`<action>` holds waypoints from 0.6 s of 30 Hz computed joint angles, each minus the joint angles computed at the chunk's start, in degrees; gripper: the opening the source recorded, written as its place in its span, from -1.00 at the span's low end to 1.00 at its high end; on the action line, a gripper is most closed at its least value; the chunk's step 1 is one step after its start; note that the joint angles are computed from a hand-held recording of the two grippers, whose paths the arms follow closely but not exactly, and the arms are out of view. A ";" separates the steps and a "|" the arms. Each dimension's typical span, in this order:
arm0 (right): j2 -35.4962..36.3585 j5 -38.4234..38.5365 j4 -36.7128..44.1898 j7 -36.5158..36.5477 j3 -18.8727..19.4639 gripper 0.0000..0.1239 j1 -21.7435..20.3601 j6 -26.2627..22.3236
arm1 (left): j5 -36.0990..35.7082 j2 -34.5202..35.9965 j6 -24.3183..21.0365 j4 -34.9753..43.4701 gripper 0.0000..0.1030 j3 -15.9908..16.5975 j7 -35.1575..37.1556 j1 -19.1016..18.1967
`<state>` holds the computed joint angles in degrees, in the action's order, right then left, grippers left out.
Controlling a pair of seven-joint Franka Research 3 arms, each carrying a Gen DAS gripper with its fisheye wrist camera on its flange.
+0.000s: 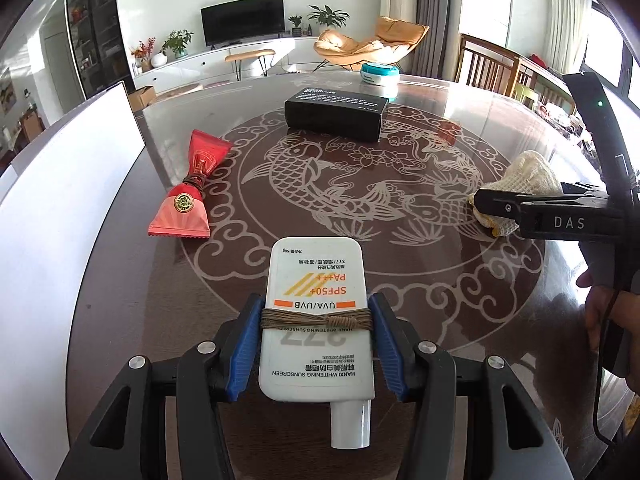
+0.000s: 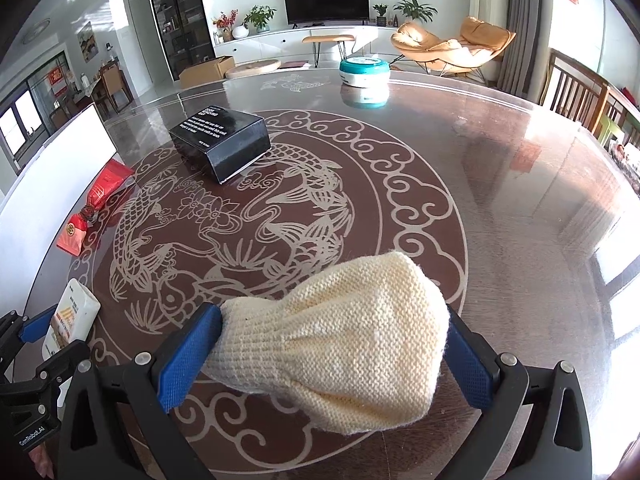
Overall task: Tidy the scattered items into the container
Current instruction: 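Lift the sunscreen bottle with the left gripper while the right gripper carries the cap toward the cardboard box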
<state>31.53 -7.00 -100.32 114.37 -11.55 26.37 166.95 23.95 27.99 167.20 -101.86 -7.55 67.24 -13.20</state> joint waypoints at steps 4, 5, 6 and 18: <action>0.88 -1.07 2.09 -6.18 3.03 0.66 -1.39 -2.31 | -0.04 0.05 -0.01 0.06 0.04 0.03 0.04 -0.03; 0.84 -0.42 2.07 -9.60 5.27 0.66 -2.89 -1.94 | -0.04 0.05 -0.01 0.06 0.04 0.03 0.05 -0.03; 0.72 0.77 1.88 -13.61 7.89 0.66 -4.72 -1.45 | -0.07 0.07 -0.01 0.09 0.04 0.02 0.07 -0.01; -7.23 19.45 -12.69 -33.92 20.52 0.66 -12.44 7.74 | -0.55 0.11 0.06 0.07 0.04 -0.30 0.26 0.22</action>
<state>24.30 12.46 -113.00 80.45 8.97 13.93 174.69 23.40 28.11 167.26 -101.79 -7.84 67.50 -12.98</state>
